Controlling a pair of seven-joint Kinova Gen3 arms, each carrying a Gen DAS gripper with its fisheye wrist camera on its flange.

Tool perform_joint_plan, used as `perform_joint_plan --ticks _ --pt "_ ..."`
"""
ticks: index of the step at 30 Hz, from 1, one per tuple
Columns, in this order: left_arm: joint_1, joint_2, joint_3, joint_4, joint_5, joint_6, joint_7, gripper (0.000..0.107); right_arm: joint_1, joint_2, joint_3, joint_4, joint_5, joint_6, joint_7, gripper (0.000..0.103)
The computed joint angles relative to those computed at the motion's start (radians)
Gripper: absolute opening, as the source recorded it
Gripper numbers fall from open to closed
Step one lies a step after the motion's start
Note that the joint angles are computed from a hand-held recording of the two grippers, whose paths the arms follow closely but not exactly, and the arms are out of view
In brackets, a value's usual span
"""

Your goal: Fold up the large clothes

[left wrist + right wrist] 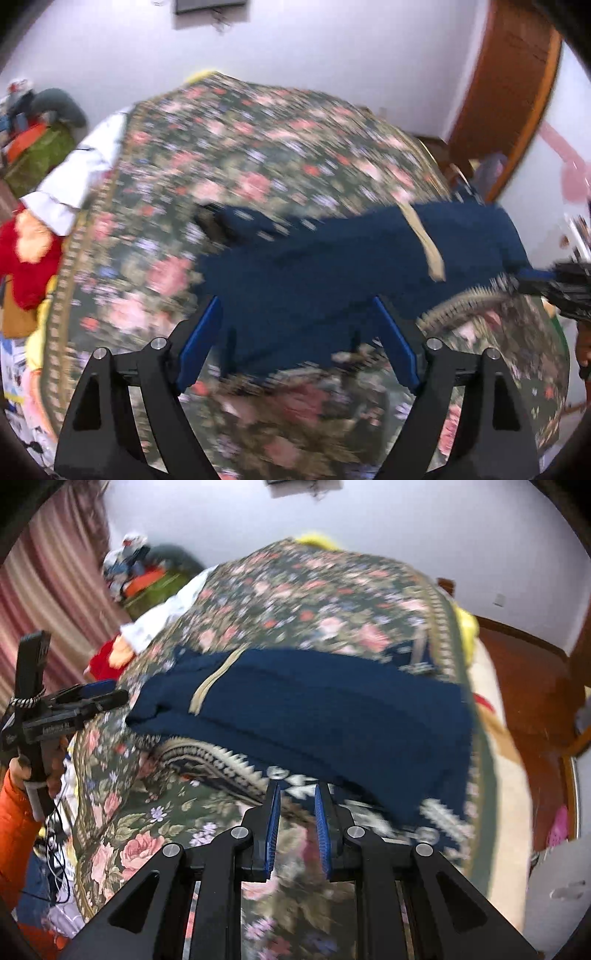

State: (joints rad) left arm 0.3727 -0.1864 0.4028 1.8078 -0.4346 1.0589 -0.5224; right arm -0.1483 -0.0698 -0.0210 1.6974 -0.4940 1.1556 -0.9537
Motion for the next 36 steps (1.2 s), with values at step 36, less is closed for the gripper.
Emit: perform_joint_plan --ticks 36 --pt "-0.008 0.301 -0.263 -0.200 -0.088 0.064 -0.270 0.087 -0.019 0.348 -0.116 -0.408 0.113 -0.209 -0.376 0.014"
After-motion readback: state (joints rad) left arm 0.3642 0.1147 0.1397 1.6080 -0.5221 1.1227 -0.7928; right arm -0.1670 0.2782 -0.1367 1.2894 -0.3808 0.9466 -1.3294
